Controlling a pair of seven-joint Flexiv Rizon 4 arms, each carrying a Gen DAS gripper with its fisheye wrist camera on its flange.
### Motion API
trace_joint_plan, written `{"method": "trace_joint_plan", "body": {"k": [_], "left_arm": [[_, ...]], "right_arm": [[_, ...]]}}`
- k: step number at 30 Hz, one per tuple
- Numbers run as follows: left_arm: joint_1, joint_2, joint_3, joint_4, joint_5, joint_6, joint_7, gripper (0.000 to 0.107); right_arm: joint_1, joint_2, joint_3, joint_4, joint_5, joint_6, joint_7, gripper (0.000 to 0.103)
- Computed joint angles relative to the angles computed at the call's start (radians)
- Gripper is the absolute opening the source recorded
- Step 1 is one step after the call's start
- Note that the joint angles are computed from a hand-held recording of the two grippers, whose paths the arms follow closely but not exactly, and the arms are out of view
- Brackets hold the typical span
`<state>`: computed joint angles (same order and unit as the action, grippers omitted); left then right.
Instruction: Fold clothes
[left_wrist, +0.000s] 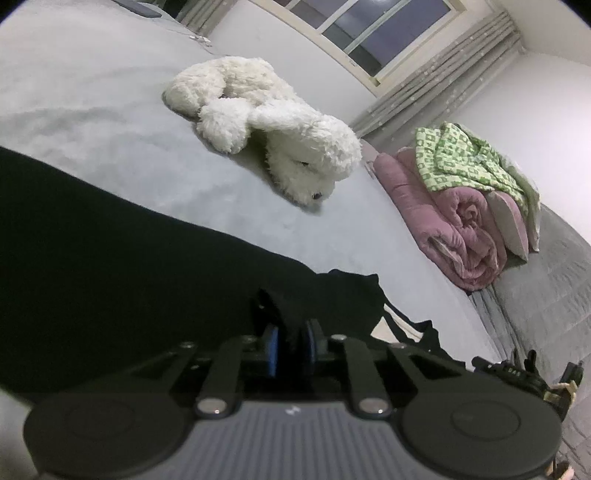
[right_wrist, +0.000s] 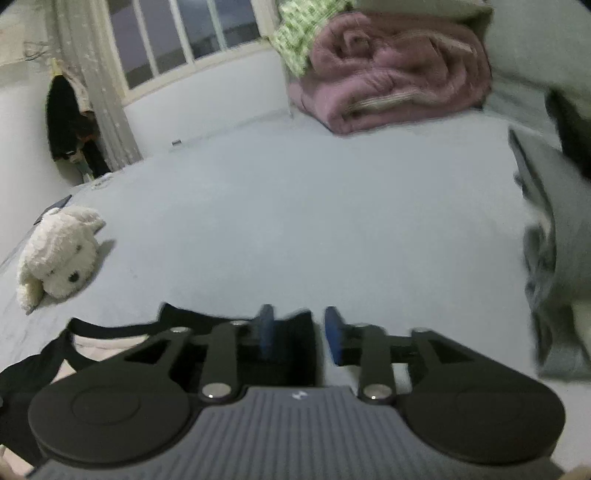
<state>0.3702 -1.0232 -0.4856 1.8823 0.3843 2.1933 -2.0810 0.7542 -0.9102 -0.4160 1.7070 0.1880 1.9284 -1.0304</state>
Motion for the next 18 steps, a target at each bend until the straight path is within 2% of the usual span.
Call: {"method": "trace_joint_plan", "body": {"k": [3,8,16,18], "left_arm": [[0.005,-0.018,-0.009,-0.010,0.014,0.018,-0.009,0.014],[0.027,-0.010,-0.033,-0.008,0.043,-0.029,0.001,0.014],[0.024,-0.018,-0.042,-0.006,0.020,-0.032,0.038,0.014],[0.023,-0.019,-0.043,-0.006,0.018,-0.031,0.042,0.014]], "right_arm": [[-0.060,0.018,0.099,-0.014,-0.106,0.016,-0.068,0.036],[-0.166,0.005,0.282,-0.074,-0.318,-0.018,-0.204,0.036],[-0.219,-0.054,0.413,-0.188,-0.495,-0.128,-0.313,0.036],[-0.208,-0.062,0.405,-0.198,-0.511,-0.137,-0.330,0.035]]}}
